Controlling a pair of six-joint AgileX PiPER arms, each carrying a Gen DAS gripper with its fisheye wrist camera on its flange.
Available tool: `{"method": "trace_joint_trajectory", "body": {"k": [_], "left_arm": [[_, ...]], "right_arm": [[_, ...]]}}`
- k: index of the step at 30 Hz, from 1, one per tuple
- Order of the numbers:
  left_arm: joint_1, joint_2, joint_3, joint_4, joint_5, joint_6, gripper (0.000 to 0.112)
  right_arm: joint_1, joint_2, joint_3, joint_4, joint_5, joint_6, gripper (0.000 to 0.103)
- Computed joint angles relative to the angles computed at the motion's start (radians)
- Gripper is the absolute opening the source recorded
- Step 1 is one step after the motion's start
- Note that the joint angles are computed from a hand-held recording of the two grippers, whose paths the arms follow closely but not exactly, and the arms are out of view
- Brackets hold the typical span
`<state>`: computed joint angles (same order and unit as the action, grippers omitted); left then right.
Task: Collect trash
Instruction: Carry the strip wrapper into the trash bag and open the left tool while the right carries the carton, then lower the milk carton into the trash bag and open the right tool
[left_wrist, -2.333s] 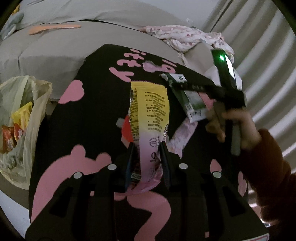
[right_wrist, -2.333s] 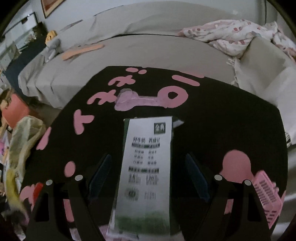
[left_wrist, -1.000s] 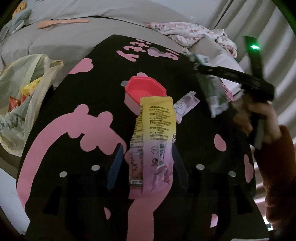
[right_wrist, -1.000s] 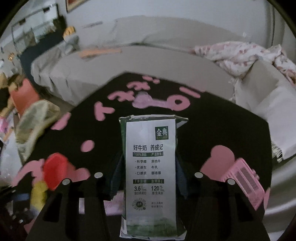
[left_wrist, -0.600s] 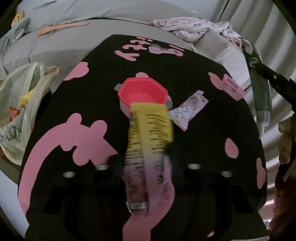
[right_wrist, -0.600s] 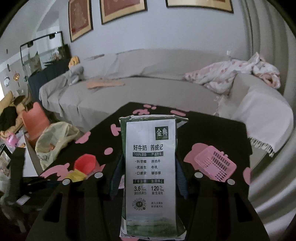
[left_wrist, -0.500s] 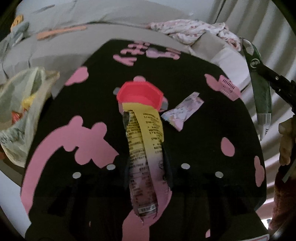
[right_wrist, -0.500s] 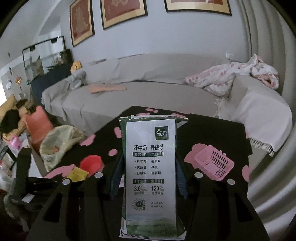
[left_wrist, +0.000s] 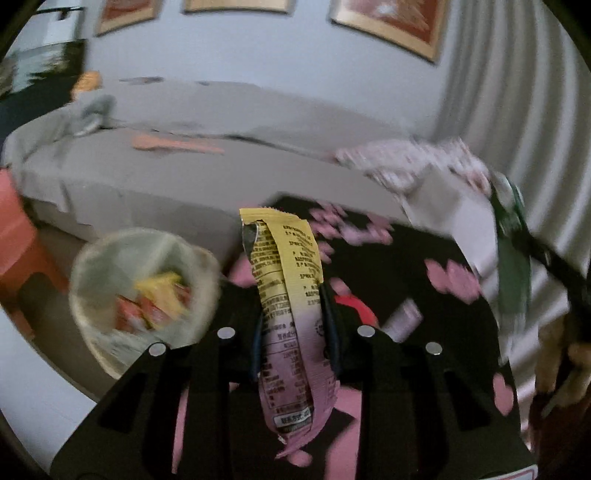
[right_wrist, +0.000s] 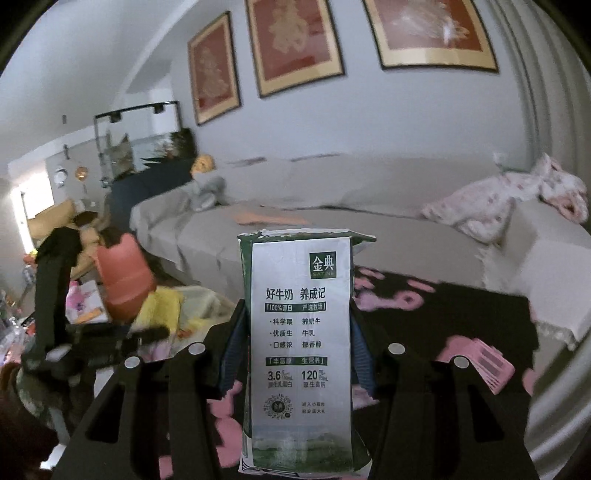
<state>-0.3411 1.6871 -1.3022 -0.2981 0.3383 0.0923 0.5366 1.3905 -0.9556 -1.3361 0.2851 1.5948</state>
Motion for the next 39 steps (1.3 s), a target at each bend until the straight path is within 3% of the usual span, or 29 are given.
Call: {"method": "trace_joint_trajectory", "body": {"k": [3, 7, 12, 18, 23, 26, 30, 35, 39], "left_arm": [[0.102, -0.001, -0.031, -0.063, -0.015, 0.06, 0.026], [0.195, 0.044, -0.084, -0.006, -0.06, 0.016, 0.026], [0.276, 0.161, -0.182, -0.13, -0.031, 0.113, 0.026], [0.29, 0.319, -0.322, -0.053, 0.05, 0.048, 0.026], [0.303, 0.422, -0.432, -0.098, 0.119, 0.098, 0.027], [0.309, 0.474, -0.491, -0.103, 0.154, 0.097, 0.029], [0.332, 0.514, -0.533, -0.169, 0.203, 0.142, 0.045], [0.354, 0.485, -0.493, -0.203, 0.189, 0.162, 0.049], [0.381, 0.39, -0.346, -0.222, 0.102, 0.133, 0.054]], "right_arm": [[0.042, 0.054, -0.066, -0.032, 0.022, 0.011, 0.048], [0.046, 0.135, -0.14, -0.043, 0.0, 0.032, 0.048], [0.034, 0.243, -0.221, -0.031, -0.023, 0.029, 0.048], [0.005, 0.366, -0.367, 0.37, -0.009, -0.385, 0.048], [-0.012, 0.424, -0.458, 0.536, 0.026, -0.558, 0.049], [-0.007, 0.452, -0.508, 0.555, 0.055, -0.598, 0.049], [-0.001, 0.489, -0.561, 0.602, 0.073, -0.663, 0.049], [-0.006, 0.536, -0.616, 0.711, 0.074, -0.753, 0.049], [-0.009, 0.598, -0.715, 0.863, 0.081, -0.885, 0.049]]}}
